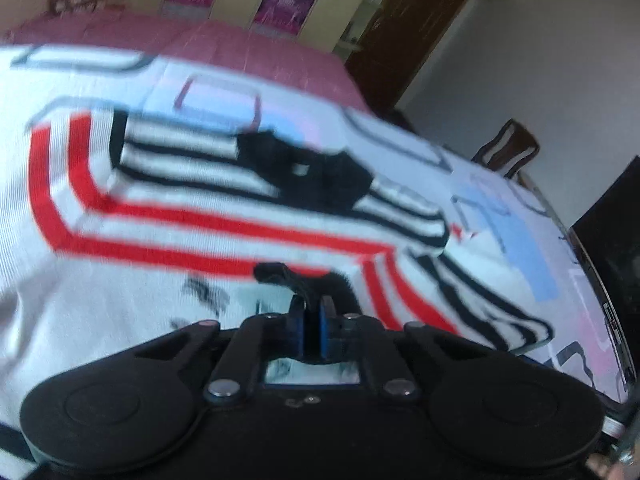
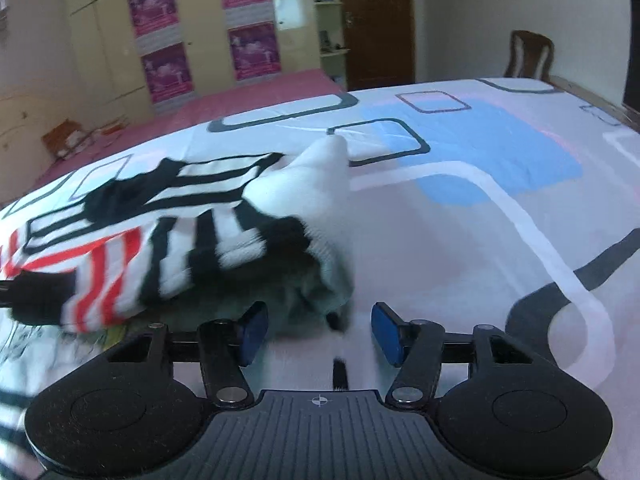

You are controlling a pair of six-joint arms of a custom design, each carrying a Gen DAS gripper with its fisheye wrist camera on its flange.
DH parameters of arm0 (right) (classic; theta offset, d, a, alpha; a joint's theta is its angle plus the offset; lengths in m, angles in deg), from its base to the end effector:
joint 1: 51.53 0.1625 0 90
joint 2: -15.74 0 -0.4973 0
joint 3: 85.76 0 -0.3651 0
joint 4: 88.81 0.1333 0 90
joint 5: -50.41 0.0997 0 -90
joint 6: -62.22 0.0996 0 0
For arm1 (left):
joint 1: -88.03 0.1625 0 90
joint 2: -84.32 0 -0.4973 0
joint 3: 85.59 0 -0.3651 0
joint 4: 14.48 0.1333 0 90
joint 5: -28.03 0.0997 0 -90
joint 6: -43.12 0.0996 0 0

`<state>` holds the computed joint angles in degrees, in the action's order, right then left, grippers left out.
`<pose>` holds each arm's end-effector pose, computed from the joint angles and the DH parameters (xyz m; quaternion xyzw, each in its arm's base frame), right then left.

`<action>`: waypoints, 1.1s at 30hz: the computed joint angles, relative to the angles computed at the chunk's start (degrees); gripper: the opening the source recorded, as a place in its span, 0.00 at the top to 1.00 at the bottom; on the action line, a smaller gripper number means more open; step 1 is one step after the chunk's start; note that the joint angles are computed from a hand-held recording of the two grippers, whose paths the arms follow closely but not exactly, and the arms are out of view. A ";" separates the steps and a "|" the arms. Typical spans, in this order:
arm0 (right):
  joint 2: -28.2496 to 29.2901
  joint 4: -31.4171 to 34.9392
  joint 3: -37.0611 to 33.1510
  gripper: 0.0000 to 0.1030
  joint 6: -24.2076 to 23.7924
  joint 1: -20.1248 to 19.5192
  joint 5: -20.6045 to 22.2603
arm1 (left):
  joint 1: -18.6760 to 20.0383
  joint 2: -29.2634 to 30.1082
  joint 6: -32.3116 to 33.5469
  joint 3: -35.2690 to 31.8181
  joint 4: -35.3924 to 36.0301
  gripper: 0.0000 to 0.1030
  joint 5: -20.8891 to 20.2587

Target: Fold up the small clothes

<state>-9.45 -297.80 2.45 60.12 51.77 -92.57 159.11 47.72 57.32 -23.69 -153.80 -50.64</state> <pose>0.2182 -0.6894 0.0979 -0.1015 -0.8113 0.4564 0.3510 -0.1343 -0.8632 0.2544 0.2577 0.9388 -0.2109 0.0879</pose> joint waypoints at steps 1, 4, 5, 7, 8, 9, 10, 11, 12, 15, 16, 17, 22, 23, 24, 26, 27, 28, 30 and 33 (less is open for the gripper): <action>-0.06 0.66 -0.39 0.53 0.31 -0.26 0.34 | -0.07 -0.21 0.46 -0.30 -0.52 0.94 -0.76; -0.55 2.82 -0.54 0.77 2.96 -0.56 0.97 | -0.23 -0.55 0.91 -1.08 -3.76 0.94 -1.61; -0.74 2.88 -0.34 0.77 2.75 -0.46 0.85 | -0.25 -0.71 0.91 -1.16 -5.13 0.94 -1.37; -0.84 1.62 -0.05 0.77 1.23 -0.02 1.00 | 0.04 -0.86 1.12 -1.99 -7.30 0.94 -0.08; -0.66 0.97 -0.17 0.77 0.16 0.23 1.05 | 0.23 -0.94 1.62 -2.26 -7.85 0.94 0.75; -0.45 0.42 -0.32 0.77 -0.87 0.54 0.94 | 0.45 -0.85 2.17 -2.85 -7.86 0.95 1.83; -0.13 -0.23 -0.64 0.78 -1.95 0.78 1.02 | 0.82 -0.71 2.20 -3.52 -7.04 0.95 2.85; 0.02 -0.76 -0.69 0.80 -2.71 1.00 1.38 | 1.09 -0.59 2.17 -3.68 -6.88 0.95 3.97; 0.02 -0.69 -0.57 0.84 -2.99 1.16 1.81 | 1.32 -0.60 2.34 -3.44 -6.98 0.95 4.91; 0.67 -0.17 -1.15 0.85 -3.68 1.36 1.49 | 1.91 0.12 2.01 -3.59 -5.31 0.95 7.39; 0.91 0.95 -1.45 0.85 -3.47 1.30 0.32 | 2.06 0.40 2.18 -3.42 -4.89 0.95 8.27; 0.80 2.09 -1.11 0.85 -2.16 1.03 -0.39 | 2.21 0.71 2.69 -3.23 -4.94 0.95 9.12; -1.28 3.32 2.74 0.85 1.04 0.58 -0.07 | 2.50 0.96 5.03 -2.44 -4.89 0.94 11.46; -2.00 3.47 3.70 0.85 1.77 0.67 0.39 | 2.37 0.96 5.40 -2.27 -4.97 0.90 12.27; -2.87 3.45 4.83 0.85 3.07 0.80 0.90 | 1.93 0.68 6.15 -1.59 -6.05 0.81 13.53; -4.07 1.87 6.49 0.77 4.05 1.18 1.78 | 1.32 -0.51 8.55 1.17 -11.07 0.71 14.56; -4.21 0.10 6.79 0.70 3.35 1.48 1.62 | 1.18 -0.96 9.76 2.27 -13.63 0.67 14.56; -4.22 -1.82 6.78 0.54 1.97 1.78 1.22 | 0.99 -1.48 10.49 3.10 -15.41 0.64 14.37; -4.27 -4.07 5.93 0.47 -0.69 1.75 1.52 | 0.68 -2.19 11.42 4.00 -17.27 0.58 13.27; -4.87 -1.15 3.78 0.47 -0.11 0.39 3.88 | 0.20 -2.22 11.55 3.74 -15.57 0.58 10.93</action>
